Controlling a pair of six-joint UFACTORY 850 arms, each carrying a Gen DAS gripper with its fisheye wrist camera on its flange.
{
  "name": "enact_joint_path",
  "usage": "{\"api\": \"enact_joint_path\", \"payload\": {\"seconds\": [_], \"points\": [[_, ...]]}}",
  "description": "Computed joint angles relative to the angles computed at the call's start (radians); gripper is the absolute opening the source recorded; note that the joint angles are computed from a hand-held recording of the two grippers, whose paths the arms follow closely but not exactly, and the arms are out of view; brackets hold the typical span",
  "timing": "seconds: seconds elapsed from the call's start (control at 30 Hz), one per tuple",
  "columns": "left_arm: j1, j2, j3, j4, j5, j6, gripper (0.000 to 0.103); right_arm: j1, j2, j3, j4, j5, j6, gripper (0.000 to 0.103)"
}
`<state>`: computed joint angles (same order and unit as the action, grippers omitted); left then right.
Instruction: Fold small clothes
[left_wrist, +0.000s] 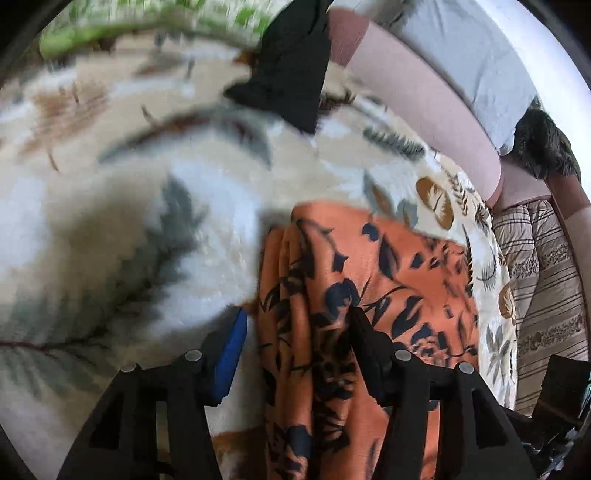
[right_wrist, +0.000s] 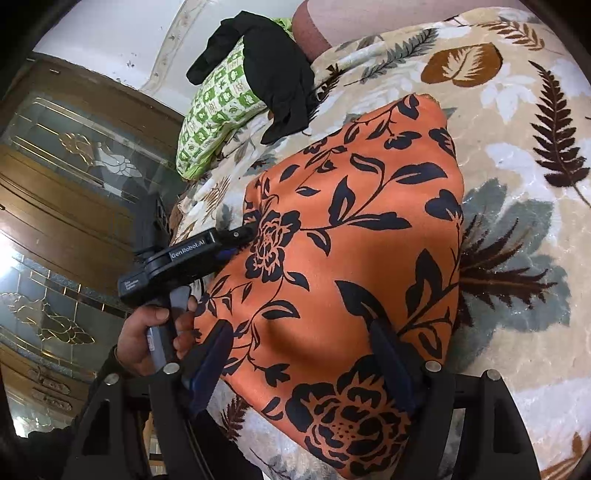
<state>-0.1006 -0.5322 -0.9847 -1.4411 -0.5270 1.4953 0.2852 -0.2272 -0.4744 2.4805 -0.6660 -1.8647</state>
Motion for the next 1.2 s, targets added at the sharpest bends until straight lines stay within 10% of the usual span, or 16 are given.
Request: {"api": "enact_joint_path", "payload": {"seconds": [0.2, 0.4, 0.53, 1.03, 1.2], "points": [[0.016, 0.089, 0.106, -0.089, -0.025, 0.145, 0.06, -0.034, 0.08, 0.001, 0.025, 0.003, -0.016, 0.079], [0.036, 0.062, 0.105, -0.029, -0.039, 0.04, 0.06, -0.123, -0.127, -0.145, -0.169, 0.017, 0.232, 0.09], [0.054, 0.113, 0.139, -0.128, -0.1, 0.159, 0.069, -0.107, -0.077, -0.128, -0.102, 0.022, 0.153, 0.09], [0.031, 0.093, 0.164, -0.064, -0.004, 0.093, 0.066, -0.124, -0.14, -0.122, -0.109, -0.071, 0.161, 0.09], [0.077, 0.189, 0.252, -0.196, -0.097, 0.222, 0.068, -0.101, 0.015, -0.008, -0.019, -0.141, 0.087, 0.09]]}}
